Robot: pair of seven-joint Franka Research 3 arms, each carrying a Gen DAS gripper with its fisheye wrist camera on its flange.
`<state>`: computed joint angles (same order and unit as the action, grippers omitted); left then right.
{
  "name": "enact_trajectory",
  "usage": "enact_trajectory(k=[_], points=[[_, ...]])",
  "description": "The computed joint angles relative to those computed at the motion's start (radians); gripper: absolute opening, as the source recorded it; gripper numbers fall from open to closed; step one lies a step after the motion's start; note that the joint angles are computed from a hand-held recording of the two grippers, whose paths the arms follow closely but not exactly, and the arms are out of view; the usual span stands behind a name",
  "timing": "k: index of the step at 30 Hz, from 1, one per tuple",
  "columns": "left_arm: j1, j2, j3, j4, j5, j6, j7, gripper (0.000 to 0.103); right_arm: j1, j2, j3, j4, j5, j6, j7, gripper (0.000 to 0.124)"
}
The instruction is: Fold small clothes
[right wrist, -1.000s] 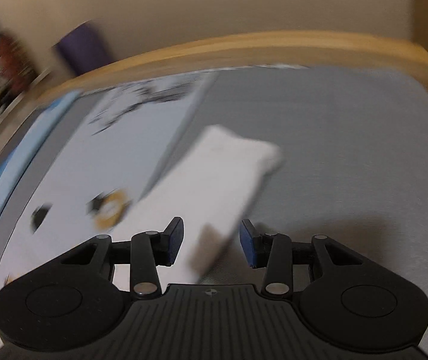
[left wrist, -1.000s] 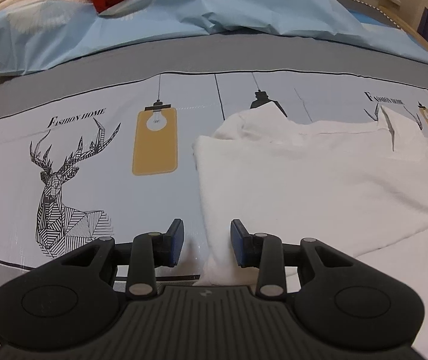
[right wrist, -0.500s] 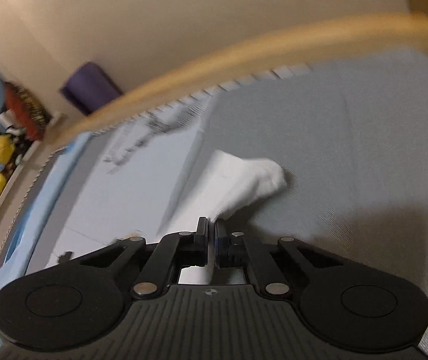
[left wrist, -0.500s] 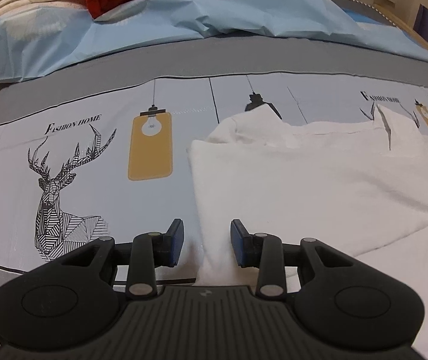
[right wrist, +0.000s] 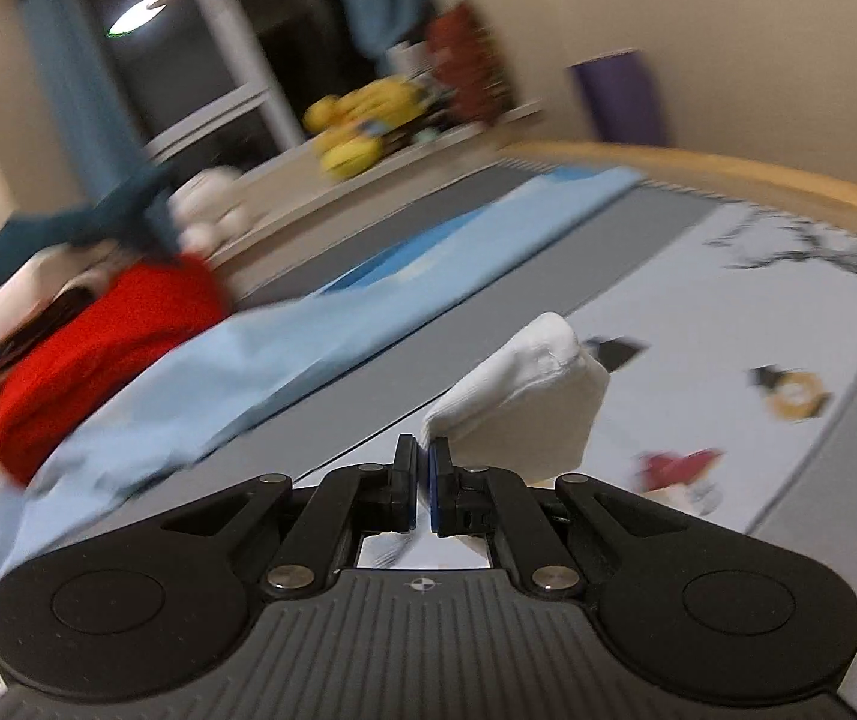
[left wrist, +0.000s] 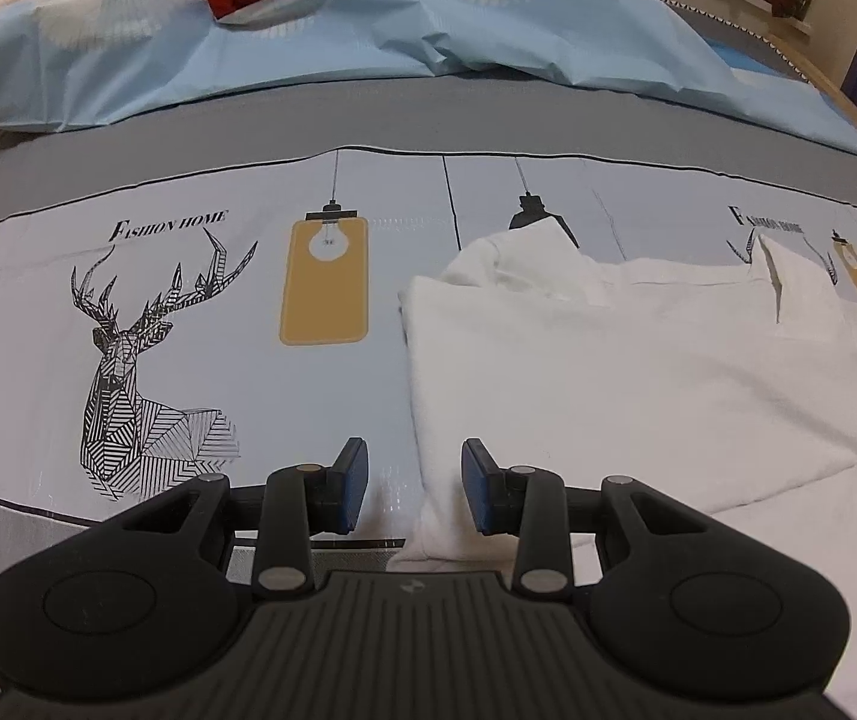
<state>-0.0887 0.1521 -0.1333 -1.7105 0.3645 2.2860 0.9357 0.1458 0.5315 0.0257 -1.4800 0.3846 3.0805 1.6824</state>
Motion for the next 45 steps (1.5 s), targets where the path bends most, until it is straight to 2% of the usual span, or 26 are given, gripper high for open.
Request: enact_trajectory(k=[1, 2, 4, 5, 8, 12, 15, 17, 18, 19, 20, 21, 22, 23, 24, 25, 26, 27, 29, 31, 32, 34, 38, 39, 41, 45], points=[[0.002, -0.004, 0.0, -0.003, -0.007, 0.002, 0.002, 0.039, 0.033, -0.009, -0.02, 0.004, 0.025, -0.023, -0.015, 0.003], [0.003, -0.007, 0.001, -0.006, -0.011, 0.005, 0.002, 0.039, 0.092, -0.019, -0.076, 0.014, 0.11, -0.056, -0.08, 0.003], [0.007, -0.012, 0.001, -0.011, -0.017, 0.009, 0.005, 0.039, 0.245, -0.062, -0.235, 0.002, 0.218, -0.145, -0.109, 0.003], [0.008, -0.014, 0.002, -0.012, -0.021, 0.01, 0.007, 0.039, 0.298, -0.088, -0.288, -0.02, 0.262, -0.175, -0.12, 0.003], [0.012, -0.021, 0.004, -0.017, -0.026, 0.007, 0.002, 0.039, 0.35, -0.142, -0.316, -0.063, 0.225, -0.232, -0.031, 0.003], [0.015, -0.028, 0.003, -0.024, -0.031, 0.007, 0.003, 0.039, 0.404, -0.115, -0.363, -0.047, 0.221, -0.313, 0.122, 0.003], [0.016, -0.031, 0.002, -0.027, -0.03, 0.008, 0.009, 0.039, 0.42, -0.063, -0.387, 0.006, 0.067, -0.352, 0.278, 0.003], [0.017, -0.029, 0.004, -0.023, -0.028, 0.004, 0.0, 0.039, 0.351, -0.055, -0.288, 0.024, -0.243, -0.31, 0.448, 0.003], [0.019, -0.027, 0.006, -0.02, -0.028, 0.001, -0.006, 0.039, 0.333, -0.05, -0.254, 0.036, -0.36, -0.286, 0.465, 0.003], [0.02, -0.025, 0.007, -0.017, -0.029, 0.0, -0.011, 0.039, 0.31, -0.056, -0.207, 0.028, -0.41, -0.244, 0.412, 0.003], [0.021, -0.022, 0.008, -0.014, -0.031, 0.0, -0.016, 0.039, 0.267, -0.062, -0.126, 0.009, -0.39, -0.177, 0.289, 0.003], [0.023, -0.019, 0.008, -0.011, -0.033, 0.0, -0.021, 0.039, 0.231, -0.064, -0.038, -0.01, -0.301, -0.106, 0.114, 0.003], [0.024, -0.017, 0.009, -0.009, -0.036, 0.002, -0.025, 0.039, 0.199, -0.057, 0.049, -0.003, -0.19, -0.089, -0.061, 0.004], [0.025, -0.013, 0.009, -0.005, -0.042, 0.003, -0.027, 0.039, 0.172, -0.053, 0.136, 0.019, -0.063, -0.127, -0.237, 0.005], [0.026, -0.01, 0.008, -0.003, -0.048, 0.004, -0.027, 0.039, 0.121, -0.046, 0.224, 0.051, 0.05, -0.221, -0.412, 0.006], [0.027, -0.007, 0.007, -0.003, -0.056, 0.007, -0.025, 0.039, 0.067, -0.024, 0.309, 0.092, 0.139, -0.361, -0.546, 0.012], [0.029, -0.004, 0.006, -0.002, -0.066, 0.01, -0.019, 0.039, 0.024, -0.005, 0.359, 0.122, 0.174, -0.5, -0.61, 0.014], [0.03, -0.002, 0.005, -0.002, -0.075, 0.011, -0.014, 0.039, 0.003, 0.006, 0.374, 0.142, 0.161, -0.589, -0.604, 0.017], [0.03, 0.003, 0.003, -0.002, -0.091, 0.015, -0.011, 0.039, 0.014, 0.01, 0.351, 0.155, 0.079, -0.628, -0.456, 0.022], [0.033, 0.007, 0.002, -0.004, -0.116, 0.031, -0.012, 0.039, 0.056, -0.007, 0.261, 0.157, 0.131, -0.65, -0.408, 0.026], [0.035, 0.011, 0.001, -0.003, -0.131, 0.041, -0.015, 0.039, 0.065, -0.024, 0.234, 0.142, 0.14, -0.637, -0.393, 0.028], [0.037, 0.022, 0.0, 0.002, -0.155, 0.053, -0.021, 0.039, 0.125, -0.048, 0.12, 0.123, 0.144, -0.607, -0.365, 0.036], [0.036, 0.062, -0.009, 0.03, -0.207, 0.064, -0.013, 0.039, 0.212, -0.071, -0.057, 0.079, 0.104, -0.53, -0.278, 0.036], [0.033, 0.074, -0.011, 0.04, -0.208, 0.058, -0.012, 0.039, 0.209, -0.08, -0.075, 0.064, 0.088, -0.516, -0.248, 0.036], [0.025, 0.103, -0.012, 0.067, -0.204, 0.032, -0.006, 0.039, 0.245, -0.081, -0.167, 0.053, 0.111, -0.502, -0.214, 0.037], [0.013, 0.143, -0.015, 0.098, -0.203, -0.005, 0.0, 0.039, 0.262, -0.076, -0.271, 0.04, 0.082, -0.478, -0.069, 0.039]])
